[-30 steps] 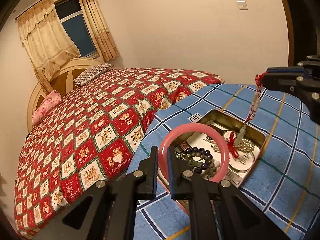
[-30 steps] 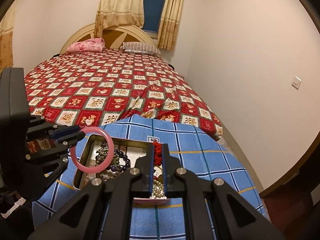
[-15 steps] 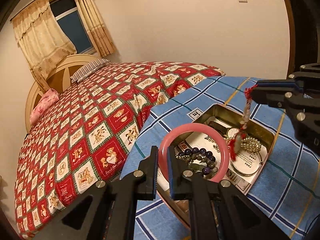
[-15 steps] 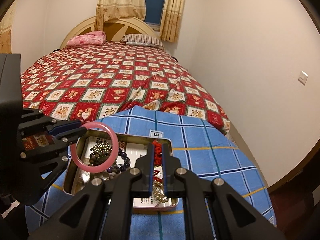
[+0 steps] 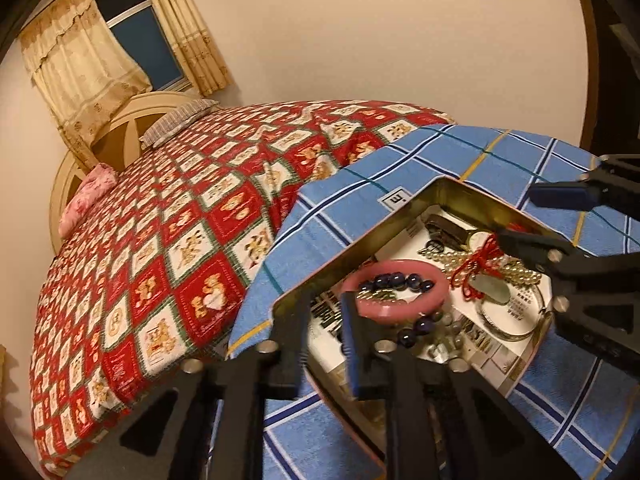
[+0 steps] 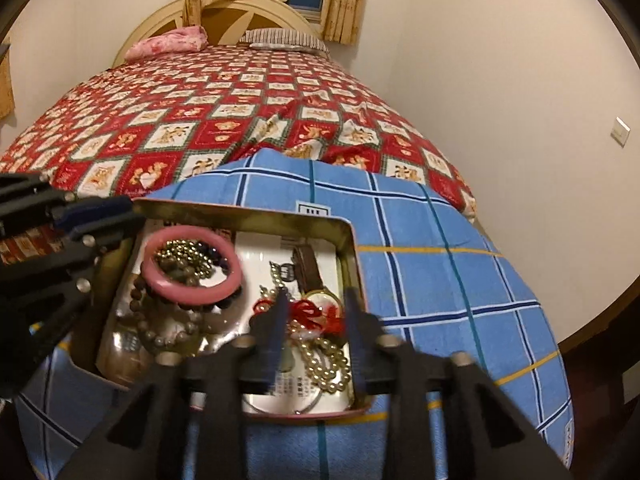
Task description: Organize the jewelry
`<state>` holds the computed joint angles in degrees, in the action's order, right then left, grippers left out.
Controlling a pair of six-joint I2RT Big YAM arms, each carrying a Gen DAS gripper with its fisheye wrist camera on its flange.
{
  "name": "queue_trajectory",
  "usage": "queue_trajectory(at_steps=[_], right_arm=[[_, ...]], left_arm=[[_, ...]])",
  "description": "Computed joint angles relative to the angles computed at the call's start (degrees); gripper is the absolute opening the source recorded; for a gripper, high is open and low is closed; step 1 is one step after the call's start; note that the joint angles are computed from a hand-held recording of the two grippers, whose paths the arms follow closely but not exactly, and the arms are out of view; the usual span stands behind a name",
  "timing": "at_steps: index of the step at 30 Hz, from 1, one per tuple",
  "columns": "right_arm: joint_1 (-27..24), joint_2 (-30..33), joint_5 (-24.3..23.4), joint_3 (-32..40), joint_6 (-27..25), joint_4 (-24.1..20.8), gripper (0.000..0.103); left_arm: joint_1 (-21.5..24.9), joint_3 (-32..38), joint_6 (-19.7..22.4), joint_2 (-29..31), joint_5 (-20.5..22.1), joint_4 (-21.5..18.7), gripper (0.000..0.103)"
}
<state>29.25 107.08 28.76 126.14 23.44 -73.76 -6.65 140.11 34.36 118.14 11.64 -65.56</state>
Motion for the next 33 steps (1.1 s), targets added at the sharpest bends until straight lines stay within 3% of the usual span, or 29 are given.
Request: queue_trajectory(at_steps=[2,4,12,19,27,33], right_arm=[[0.34,-0.77,1.05,-1.04,0.11,0.18,0.05],[0.59,-1.31,2.02,-1.72,0.41,0.01,0.058],[2.72,-5.29,4.73,-7.17,2.13,0.9,0.064],[5.94,-10.0,8.74,-12.6,5.25,3.16,0.07],[9.32,-13.49,12.76,-16.4,9.92,2.51,0.073],[10.92,-14.45,14.36,-17.52,12.12,1.27,0.075]], left_arm=[[0.42,-2.03,-0.81,-1.39,0.6,1.81,0.062],[0.96,-4.99,-1.56,-3.4,1.61,4.54,0.07],[2.9,-10.1,-3.62,-7.45,2.21,5.93,0.07],[4.84,-19.8,-5.99,-14.55,4.21,8.38,0.07],[5.95,-28.28,-5.19,-21.0,6.16,10.19,0.07],[6.21,-30.46,-4.93,-23.03,6.64,11.05,0.07]])
